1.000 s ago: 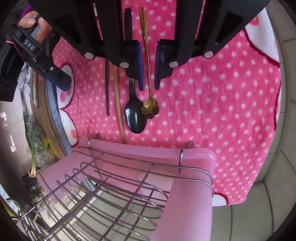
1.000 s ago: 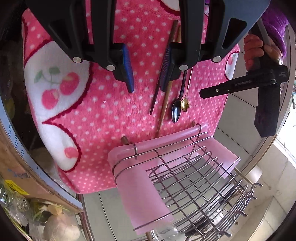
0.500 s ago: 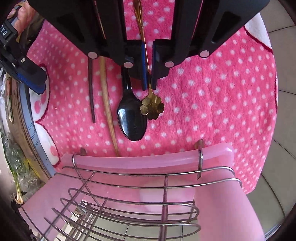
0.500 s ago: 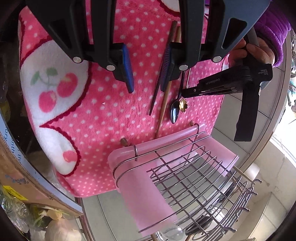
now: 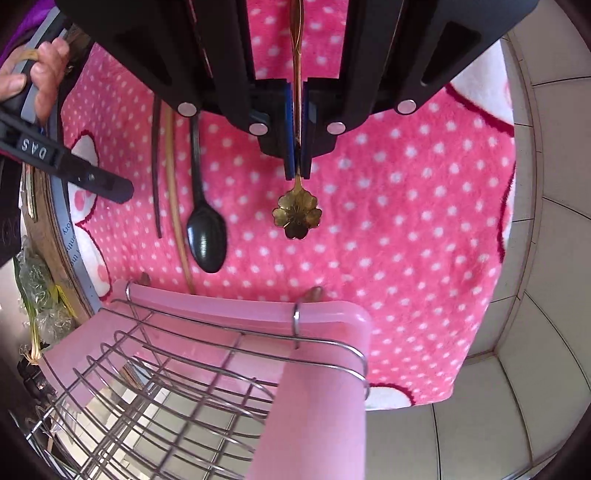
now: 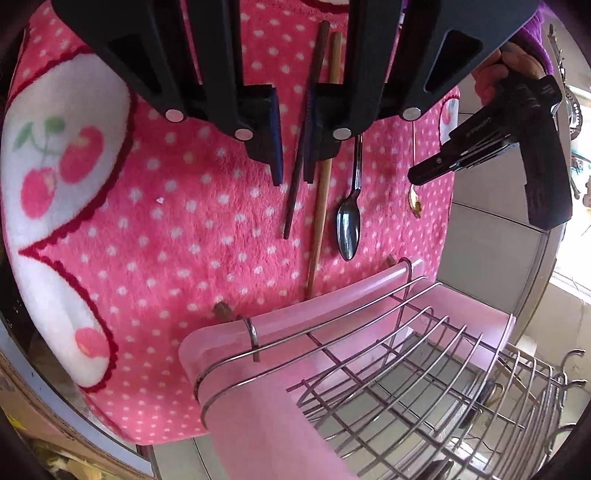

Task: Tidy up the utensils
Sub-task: 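Grasp the gold flower-handled spoon with the left tool while the right tool grasps the thin black chopstick, then lift the gold spoon with the left tool while the right tool lifts the black chopstick toward the cup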

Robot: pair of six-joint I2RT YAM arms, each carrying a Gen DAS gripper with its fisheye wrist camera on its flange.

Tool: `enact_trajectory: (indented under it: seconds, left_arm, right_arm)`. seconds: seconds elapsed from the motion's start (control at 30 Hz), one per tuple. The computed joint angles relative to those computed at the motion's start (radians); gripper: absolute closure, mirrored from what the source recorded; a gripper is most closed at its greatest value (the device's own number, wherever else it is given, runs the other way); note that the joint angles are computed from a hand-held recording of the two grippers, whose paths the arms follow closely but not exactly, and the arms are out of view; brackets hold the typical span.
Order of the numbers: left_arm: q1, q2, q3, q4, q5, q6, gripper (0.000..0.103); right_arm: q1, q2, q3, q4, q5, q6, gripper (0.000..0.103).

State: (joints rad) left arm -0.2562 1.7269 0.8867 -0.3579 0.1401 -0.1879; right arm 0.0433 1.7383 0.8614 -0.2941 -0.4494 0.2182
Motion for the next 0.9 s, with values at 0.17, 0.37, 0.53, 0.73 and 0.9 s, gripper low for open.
enact_trajectory:
  seconds: [0.17,0.37,0.53,0.73,0.9]
  left_arm:
    - [0.036,0.053,0.043,-0.051,0.023,0.061,0.1]
    - [0.007,0.148,0.152,-0.118,0.018,0.064,0.1]
    - [0.001,0.2,0.214,-0.144,0.026,0.062,0.1]
    - [0.046,0.103,0.098,-0.023,0.067,0.068,0.101]
    - [0.092,-0.055,-0.018,0.058,0.116,0.059,0.101]
  right_arm:
    - [0.079,0.084,0.11,-0.077,0.126,0.027,0.092]
    - [0.132,0.138,0.168,-0.104,0.198,0.039,0.092]
    - [0.201,0.149,0.169,-0.065,0.288,0.054,0.097]
    - [0.168,0.035,0.004,0.105,0.217,0.08,0.098]
    - [0.126,-0.138,-0.154,0.23,0.174,0.078,0.098]
